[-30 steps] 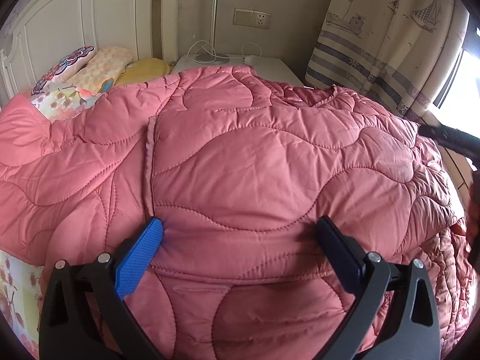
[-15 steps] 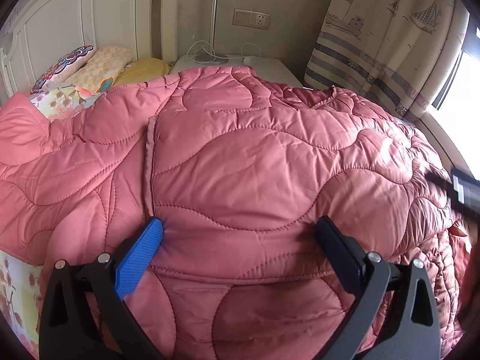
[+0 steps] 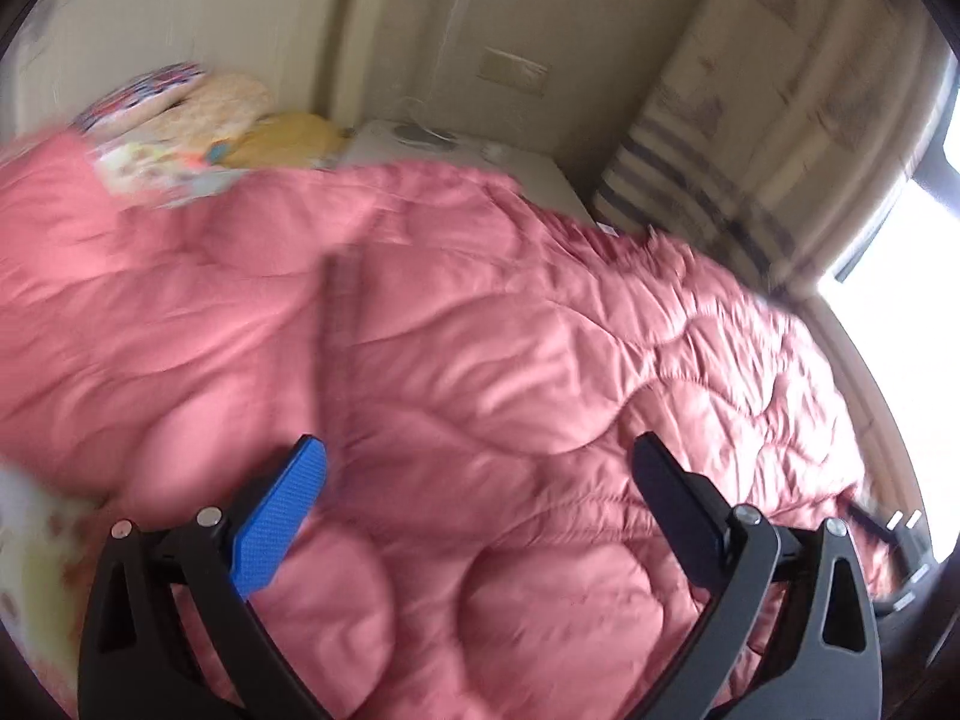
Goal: Fold large clothes
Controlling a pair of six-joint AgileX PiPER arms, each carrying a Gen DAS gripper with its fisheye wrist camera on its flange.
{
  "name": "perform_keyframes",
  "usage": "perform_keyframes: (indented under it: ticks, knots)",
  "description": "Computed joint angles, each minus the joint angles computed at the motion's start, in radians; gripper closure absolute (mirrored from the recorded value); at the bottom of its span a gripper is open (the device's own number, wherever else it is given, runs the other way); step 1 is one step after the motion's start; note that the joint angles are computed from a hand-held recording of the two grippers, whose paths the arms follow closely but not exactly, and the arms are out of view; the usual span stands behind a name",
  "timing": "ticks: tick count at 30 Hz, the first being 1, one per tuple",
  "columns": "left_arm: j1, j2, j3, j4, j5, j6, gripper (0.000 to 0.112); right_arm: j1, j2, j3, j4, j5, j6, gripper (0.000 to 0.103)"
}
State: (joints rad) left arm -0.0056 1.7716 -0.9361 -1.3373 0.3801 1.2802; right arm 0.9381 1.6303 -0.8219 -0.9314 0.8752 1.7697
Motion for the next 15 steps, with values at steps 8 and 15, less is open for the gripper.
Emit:
perform_keyframes:
  ticks: [8, 15]
  knots:
    - [0.495, -0.135, 0.173, -0.269, 0.218, 0.275, 0.012, 0.031, 0.011, 0.083, -0.039, -0.038, 0.112, 0.012]
    - [0.726, 0.145, -0.194, -0.051, 0.366, -0.138, 0.012, 0.039, 0.024, 0.076, -0.047, -0.03, 0.126, 0.011]
